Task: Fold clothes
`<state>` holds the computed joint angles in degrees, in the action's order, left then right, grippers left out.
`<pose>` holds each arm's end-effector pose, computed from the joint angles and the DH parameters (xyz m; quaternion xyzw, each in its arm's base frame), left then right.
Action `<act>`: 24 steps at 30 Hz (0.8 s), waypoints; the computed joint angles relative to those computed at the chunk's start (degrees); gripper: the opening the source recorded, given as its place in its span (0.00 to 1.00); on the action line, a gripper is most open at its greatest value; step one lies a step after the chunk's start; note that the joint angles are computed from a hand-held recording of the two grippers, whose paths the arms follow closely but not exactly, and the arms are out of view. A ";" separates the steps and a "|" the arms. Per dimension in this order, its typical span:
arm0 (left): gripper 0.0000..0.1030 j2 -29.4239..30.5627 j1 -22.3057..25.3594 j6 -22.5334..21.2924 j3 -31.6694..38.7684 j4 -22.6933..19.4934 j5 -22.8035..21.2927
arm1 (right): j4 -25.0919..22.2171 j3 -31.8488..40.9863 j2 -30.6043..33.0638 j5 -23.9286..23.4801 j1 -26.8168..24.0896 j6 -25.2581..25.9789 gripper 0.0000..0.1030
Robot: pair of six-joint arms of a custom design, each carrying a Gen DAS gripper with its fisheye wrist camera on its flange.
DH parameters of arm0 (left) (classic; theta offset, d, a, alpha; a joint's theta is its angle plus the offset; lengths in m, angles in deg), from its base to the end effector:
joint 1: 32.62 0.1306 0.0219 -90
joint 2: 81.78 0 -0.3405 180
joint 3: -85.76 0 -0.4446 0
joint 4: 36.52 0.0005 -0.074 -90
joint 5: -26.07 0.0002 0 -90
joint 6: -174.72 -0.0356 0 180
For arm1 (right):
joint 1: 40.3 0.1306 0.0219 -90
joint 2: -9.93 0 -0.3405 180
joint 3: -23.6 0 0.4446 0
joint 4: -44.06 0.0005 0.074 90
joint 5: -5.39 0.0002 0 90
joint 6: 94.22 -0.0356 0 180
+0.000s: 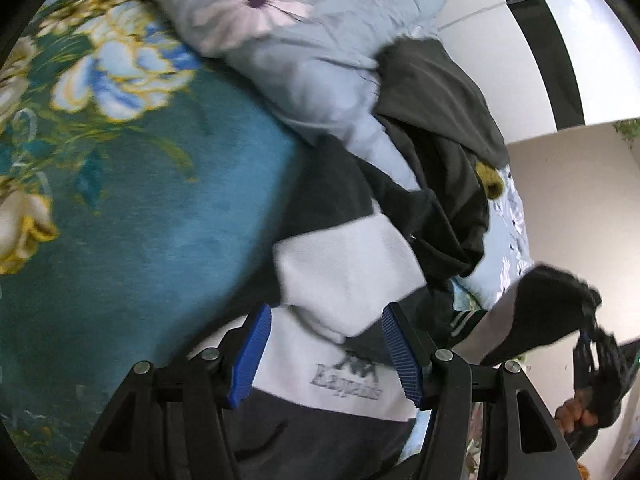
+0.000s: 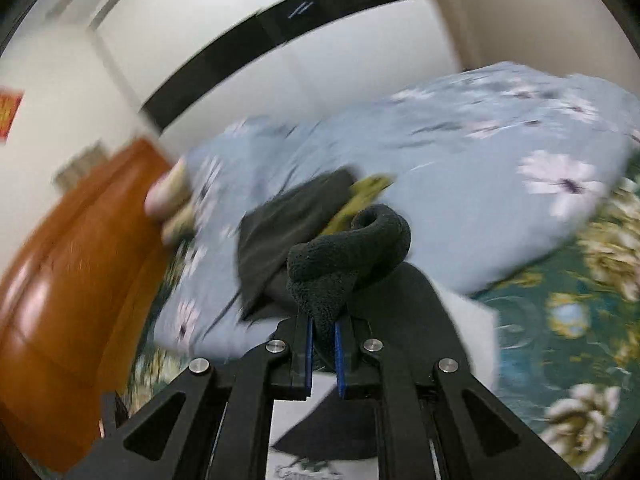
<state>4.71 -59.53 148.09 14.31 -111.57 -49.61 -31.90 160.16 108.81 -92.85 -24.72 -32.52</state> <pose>0.4223 -0.2248 0.5507 -0.2568 0.9061 -0.3066 0.1384 0.4919 0.1419 0.6710 0.0683 0.8955 0.2225 0.3794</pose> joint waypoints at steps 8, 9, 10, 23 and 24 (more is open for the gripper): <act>0.60 -10.06 5.58 2.67 -11.52 0.38 0.22 | -6.47 12.96 17.03 -1.23 13.03 0.50 0.08; 0.60 -11.14 6.18 3.14 -12.84 0.68 0.63 | -8.62 15.12 19.68 -0.48 14.28 1.12 0.09; 0.60 -11.71 6.60 3.15 -13.57 0.79 0.90 | -10.85 17.39 22.28 0.05 15.44 1.40 0.09; 0.61 -10.94 5.60 3.16 -16.13 2.70 5.27 | -18.20 15.99 26.27 1.61 20.30 4.03 0.11; 0.61 -10.59 5.35 3.29 -15.88 3.61 5.88 | -17.08 15.31 25.48 1.82 20.49 3.95 0.11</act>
<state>-5.88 -54.18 151.38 -1.57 -107.95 -43.73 -48.98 175.47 134.29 -91.03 -4.23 -28.57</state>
